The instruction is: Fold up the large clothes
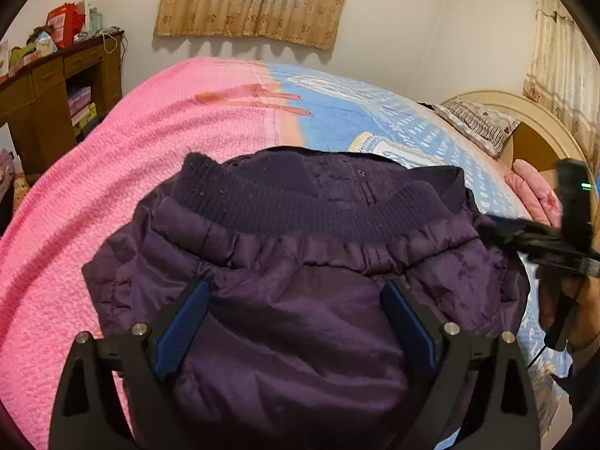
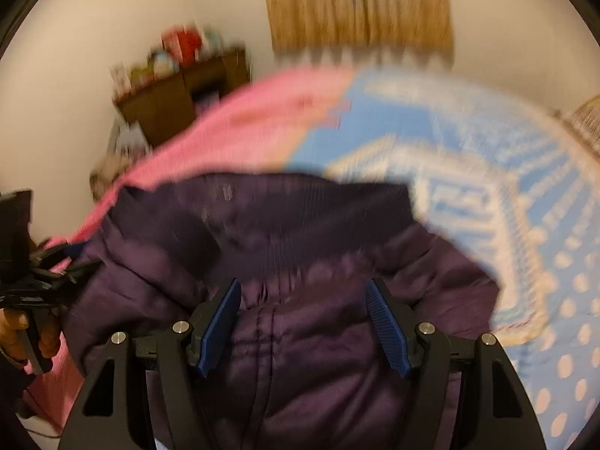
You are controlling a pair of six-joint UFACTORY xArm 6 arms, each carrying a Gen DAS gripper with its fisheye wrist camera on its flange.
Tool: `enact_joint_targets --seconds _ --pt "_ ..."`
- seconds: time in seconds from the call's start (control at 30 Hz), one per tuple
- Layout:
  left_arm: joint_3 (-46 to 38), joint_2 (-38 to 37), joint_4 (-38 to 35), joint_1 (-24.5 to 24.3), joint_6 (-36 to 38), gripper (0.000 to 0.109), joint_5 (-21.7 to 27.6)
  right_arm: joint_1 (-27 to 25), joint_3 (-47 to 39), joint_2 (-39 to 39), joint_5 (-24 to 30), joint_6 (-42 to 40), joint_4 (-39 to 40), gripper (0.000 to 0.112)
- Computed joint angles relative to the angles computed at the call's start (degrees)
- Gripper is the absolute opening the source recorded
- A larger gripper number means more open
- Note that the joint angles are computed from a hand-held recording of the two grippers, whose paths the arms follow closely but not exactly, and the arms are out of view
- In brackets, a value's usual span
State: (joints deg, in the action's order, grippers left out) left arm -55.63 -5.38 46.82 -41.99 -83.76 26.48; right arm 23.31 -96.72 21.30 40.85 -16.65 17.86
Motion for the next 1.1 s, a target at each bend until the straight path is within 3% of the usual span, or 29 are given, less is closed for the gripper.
enact_joint_targets --seconds 0.03,0.1,0.13,0.17,0.2,0.27,0.33,0.4,0.53,0.73,0.8,0.83,0.97,1.03,1.1 --pt "0.21 0.25 -0.18 0.13 0.09 0.094 -0.42 0.59 -1.84 1.89 2.27 0.85 -3.84 0.069" --pt "0.48 0.66 0.61 0.42 -0.17 0.085 -1.38 1.61 -0.16 1.66 0.87 1.36 -8.50 0.063" --pt "0.68 0.64 1.34 0.56 -0.49 0.080 -1.92 1.99 1.48 0.71 -0.92 1.73 -10.20 0.052" --pt "1.03 0.28 2.17 0.68 -0.97 0.068 -2.82 2.11 2.29 -0.10 -1.39 1.07 -10.66 0.038" --pt "1.36 -0.22 2.87 0.66 -1.43 0.049 -3.29 2.27 3.60 -1.20 -2.85 0.73 -10.45 0.026" --pt "0.68 -1.03 5.52 -0.04 -2.08 0.023 -2.28 2.73 7.59 -4.39 -8.30 0.42 -11.68 0.014" --pt "-0.80 -1.82 9.62 -1.16 -4.56 0.017 1.40 2.63 9.67 -6.72 -11.86 -0.18 -9.19 0.011" --pt "-0.66 -3.64 16.36 -1.43 -10.06 0.015 1.94 2.46 10.65 -8.03 -14.42 0.97 -9.06 0.011" --pt "-0.29 -5.90 22.58 0.00 -19.33 0.015 2.84 2.11 11.90 -8.64 -20.47 4.57 -8.96 0.011" --pt "-7.26 5.52 9.73 3.24 -4.73 0.018 6.11 1.75 4.16 0.29 -17.60 16.95 -19.29 0.011" --pt "-8.25 7.46 10.65 3.38 -5.40 0.022 7.27 1.61 2.06 3.19 -17.14 17.15 -18.91 0.012" --pt "-9.07 8.50 10.47 3.36 -4.69 0.025 7.99 1.19 -1.11 5.65 -14.04 15.41 -16.26 0.017" --pt "-8.96 10.12 10.26 4.02 -3.44 0.036 7.15 -0.33 -4.35 8.83 -11.44 8.19 -4.12 0.025" --pt "-8.00 10.08 11.05 5.14 -5.69 0.037 4.40 -0.46 -4.80 9.33 -11.06 7.24 -2.62 0.026" --pt "-8.24 10.35 10.34 4.75 -5.01 0.039 5.21 -0.22 -4.90 9.57 -10.86 8.32 -4.71 0.027"
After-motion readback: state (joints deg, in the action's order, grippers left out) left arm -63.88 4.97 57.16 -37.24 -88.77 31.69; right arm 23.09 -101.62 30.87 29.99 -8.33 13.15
